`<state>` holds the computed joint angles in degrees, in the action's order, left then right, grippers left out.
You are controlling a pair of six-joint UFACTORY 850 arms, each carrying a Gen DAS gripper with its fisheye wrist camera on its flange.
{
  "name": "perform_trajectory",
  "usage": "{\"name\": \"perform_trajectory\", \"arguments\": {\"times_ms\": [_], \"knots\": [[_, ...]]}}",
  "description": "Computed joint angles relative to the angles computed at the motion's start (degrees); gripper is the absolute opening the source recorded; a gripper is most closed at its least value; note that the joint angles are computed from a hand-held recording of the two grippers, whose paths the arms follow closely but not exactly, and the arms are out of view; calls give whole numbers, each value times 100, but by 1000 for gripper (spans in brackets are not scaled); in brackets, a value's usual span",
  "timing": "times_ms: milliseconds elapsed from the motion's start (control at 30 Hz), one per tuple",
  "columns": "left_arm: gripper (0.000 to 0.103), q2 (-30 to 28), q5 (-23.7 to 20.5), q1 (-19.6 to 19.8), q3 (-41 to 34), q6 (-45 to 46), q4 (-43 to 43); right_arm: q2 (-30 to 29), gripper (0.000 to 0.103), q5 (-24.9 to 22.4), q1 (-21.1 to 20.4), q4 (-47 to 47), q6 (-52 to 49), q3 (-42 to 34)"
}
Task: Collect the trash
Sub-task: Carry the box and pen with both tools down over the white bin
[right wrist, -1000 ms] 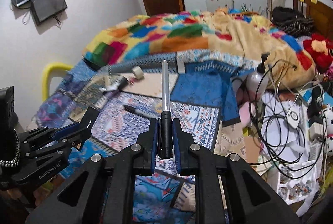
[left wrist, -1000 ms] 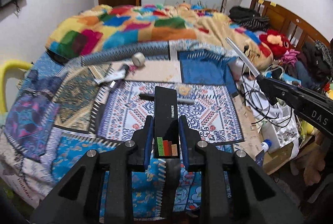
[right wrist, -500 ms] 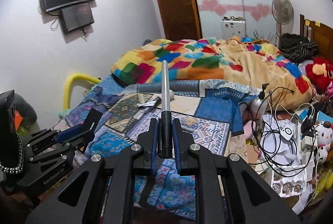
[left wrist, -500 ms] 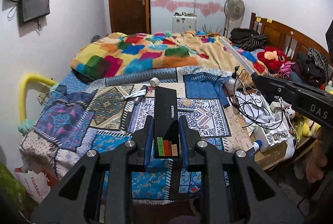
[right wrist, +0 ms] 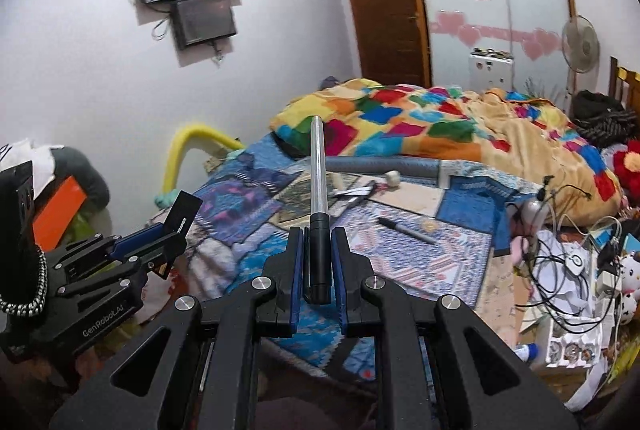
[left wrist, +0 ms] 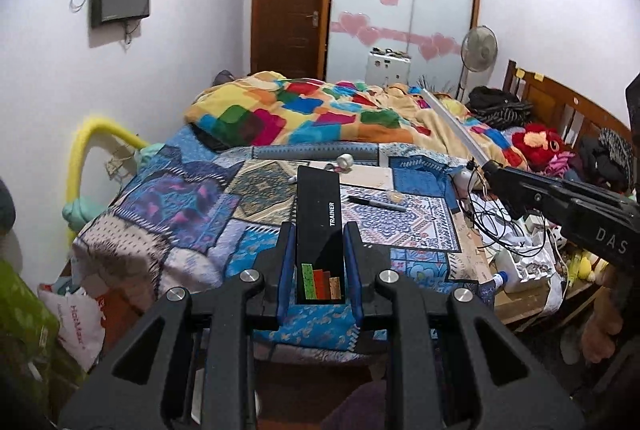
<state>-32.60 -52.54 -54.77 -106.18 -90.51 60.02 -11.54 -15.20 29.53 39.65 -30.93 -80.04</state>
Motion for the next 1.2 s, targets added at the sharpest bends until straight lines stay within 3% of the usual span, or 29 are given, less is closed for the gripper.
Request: {"name": "perform_trajectory", "arguments": {"times_ms": [333, 600, 867, 1200], "knots": [[23, 1166, -612, -111, 1731, -895, 115, -40, 13, -130, 560, 206, -335, -18], [23, 1862, -794, -149, 2892, -1492, -243, -344, 13, -475, 950, -8, -249, -220], [23, 2292, -340, -42, 3959, -2186, -804, -886, 13, -914, 1341, -654, 219, -604], [23, 2357, 779, 285, 4863, -2815, -1418, -1809, 13, -1754, 1662, -1301, 708, -1279]]}}
